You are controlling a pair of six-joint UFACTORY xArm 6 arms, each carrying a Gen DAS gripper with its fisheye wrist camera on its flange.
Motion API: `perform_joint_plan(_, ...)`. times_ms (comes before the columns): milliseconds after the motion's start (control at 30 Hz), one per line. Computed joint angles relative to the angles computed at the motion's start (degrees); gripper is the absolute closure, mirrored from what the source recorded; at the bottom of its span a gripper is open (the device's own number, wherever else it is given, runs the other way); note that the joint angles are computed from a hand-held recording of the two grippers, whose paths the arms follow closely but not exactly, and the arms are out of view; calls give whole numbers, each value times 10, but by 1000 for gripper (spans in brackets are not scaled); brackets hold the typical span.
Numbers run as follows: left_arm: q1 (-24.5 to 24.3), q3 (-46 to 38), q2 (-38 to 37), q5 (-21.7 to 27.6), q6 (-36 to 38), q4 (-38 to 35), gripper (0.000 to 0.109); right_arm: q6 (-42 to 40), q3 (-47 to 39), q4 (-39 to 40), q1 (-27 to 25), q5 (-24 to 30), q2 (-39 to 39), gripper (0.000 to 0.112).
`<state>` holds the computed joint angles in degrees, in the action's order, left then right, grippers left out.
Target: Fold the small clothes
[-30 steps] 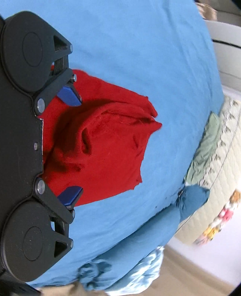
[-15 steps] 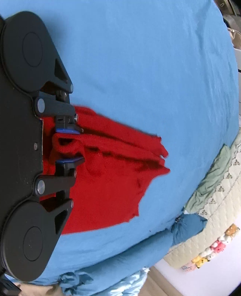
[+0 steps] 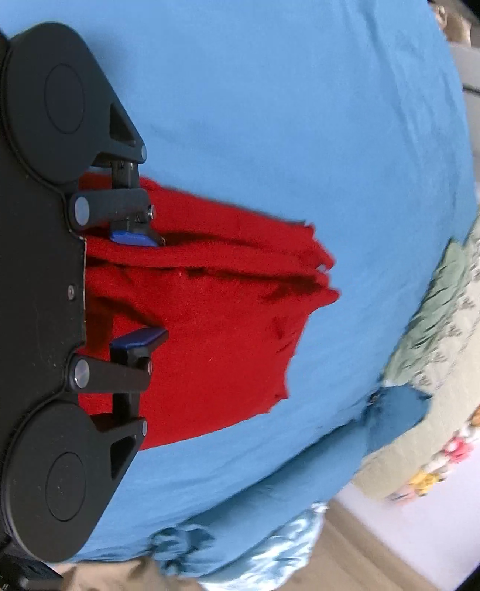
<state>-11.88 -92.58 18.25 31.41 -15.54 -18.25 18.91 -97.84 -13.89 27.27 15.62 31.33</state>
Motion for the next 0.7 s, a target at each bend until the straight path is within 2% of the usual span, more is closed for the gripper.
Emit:
perform_joint_plan(33,-2,-19,11,15,0,19,63,-3,0,2,1,-2,0,9)
perform_joint_plan(133,-12,-66,31,72,-23,124,87,-10,-3,5,2,-4,3,9)
perform_joint_plan(233,-14,-74,27,86,-7,140,96,-9,-14,3,6,-1,10,9)
perform_joint_plan(367,-6,-58,8,48,-29,175,97,25,-33,-31,7,7,20,10)
perform_joint_plan(433,3,-16,-20,18,-21,149,97,63,-38,-71,6,10,19,14)
perform_joint_plan(467,5,0,-27,16,-29,159,97,62,-35,-74,6,5,15,14)
perform_joint_plan(533,6,33,-30,27,-36,164,97,36,-32,-71,7,7,13,14)
perform_joint_plan(567,7,64,-40,6,-34,143,96,1,-45,-47,10,34,19,14)
perform_joint_plan(600,7,101,-53,-38,-35,133,95,-22,-52,-26,10,50,25,14)
perform_joint_plan(633,7,124,-63,-65,-35,125,91,-32,-45,-6,7,41,22,14)
perform_joint_plan(700,7,146,-76,-86,-10,86,84,-46,-39,14,2,41,18,14)
